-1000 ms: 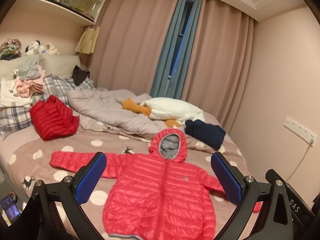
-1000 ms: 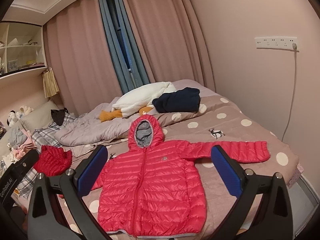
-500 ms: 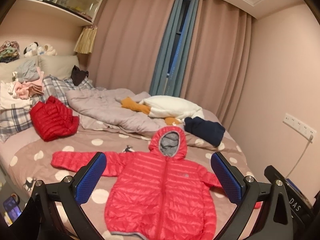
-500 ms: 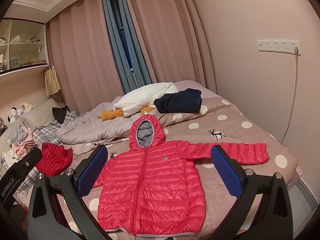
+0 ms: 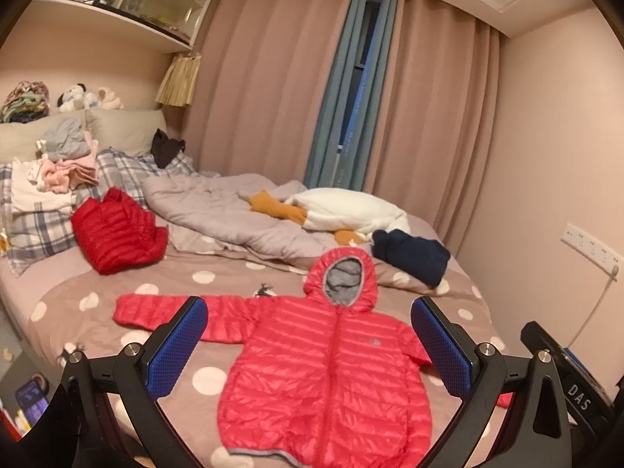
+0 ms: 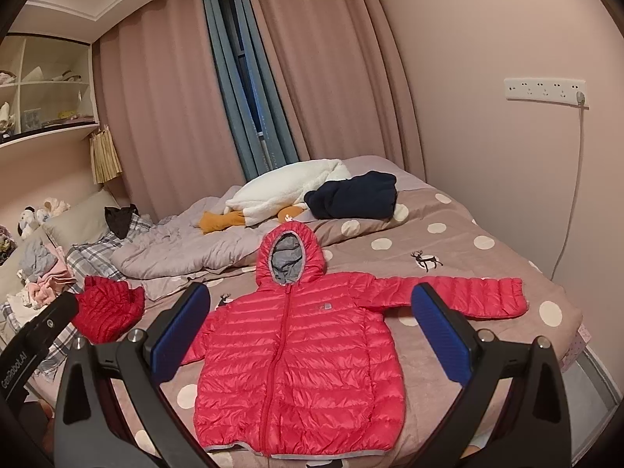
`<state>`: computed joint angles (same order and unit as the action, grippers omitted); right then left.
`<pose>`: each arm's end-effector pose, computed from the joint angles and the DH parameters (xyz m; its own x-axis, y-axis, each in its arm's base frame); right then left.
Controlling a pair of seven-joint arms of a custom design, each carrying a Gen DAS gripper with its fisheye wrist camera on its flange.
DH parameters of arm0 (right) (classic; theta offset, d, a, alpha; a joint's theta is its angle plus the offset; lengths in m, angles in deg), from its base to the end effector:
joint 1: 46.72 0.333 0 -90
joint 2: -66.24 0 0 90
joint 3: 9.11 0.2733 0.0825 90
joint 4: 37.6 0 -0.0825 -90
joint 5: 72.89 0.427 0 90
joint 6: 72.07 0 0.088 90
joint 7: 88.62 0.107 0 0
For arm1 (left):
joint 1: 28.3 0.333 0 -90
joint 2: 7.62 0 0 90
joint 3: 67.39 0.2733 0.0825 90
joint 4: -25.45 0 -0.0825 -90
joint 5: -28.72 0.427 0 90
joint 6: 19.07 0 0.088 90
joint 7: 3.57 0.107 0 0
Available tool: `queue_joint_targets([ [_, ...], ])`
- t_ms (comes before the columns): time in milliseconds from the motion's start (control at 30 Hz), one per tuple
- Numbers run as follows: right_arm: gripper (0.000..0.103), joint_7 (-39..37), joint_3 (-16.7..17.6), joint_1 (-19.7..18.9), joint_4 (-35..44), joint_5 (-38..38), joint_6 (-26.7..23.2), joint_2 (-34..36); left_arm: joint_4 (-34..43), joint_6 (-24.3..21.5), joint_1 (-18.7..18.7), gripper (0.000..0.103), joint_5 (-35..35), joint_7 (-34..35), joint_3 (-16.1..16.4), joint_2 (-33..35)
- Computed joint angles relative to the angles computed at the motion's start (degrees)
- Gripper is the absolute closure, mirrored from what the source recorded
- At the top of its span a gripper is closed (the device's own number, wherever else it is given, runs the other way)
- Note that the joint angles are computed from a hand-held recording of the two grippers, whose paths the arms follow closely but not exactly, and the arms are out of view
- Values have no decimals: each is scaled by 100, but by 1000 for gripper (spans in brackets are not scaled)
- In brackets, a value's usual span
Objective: Fold large clothes
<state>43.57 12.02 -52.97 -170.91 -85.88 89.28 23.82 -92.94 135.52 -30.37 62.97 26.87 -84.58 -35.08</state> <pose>0.4248 0.1731 0.6833 -0.0748 -0.9730 -0.2186 -0.3218 0.2310 -0.9182 0.4727 -0.2211 0.6991 0.0963 -0.9695 0.2255 -0.3359 -0.2449 -0.9095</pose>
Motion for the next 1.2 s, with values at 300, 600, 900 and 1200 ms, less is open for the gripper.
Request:
queue_joint_targets([
  [300,0,-179,-91,141,-43,69,64,-9,-131,29,39,0,88,-108,-25,-138],
  [600,0,-361,-167,202,-68,233,124,25,-123,-5,25,0,75,-79,-41,-142],
  [900,0,-373,-153,224,-87,329,76,22,-114,-142,85,0,170,-91,-94,-206],
  [1200,0,-417,-111,213,-10,214,-12,22,-84,-139,91,0,162,-227,-82,-165],
])
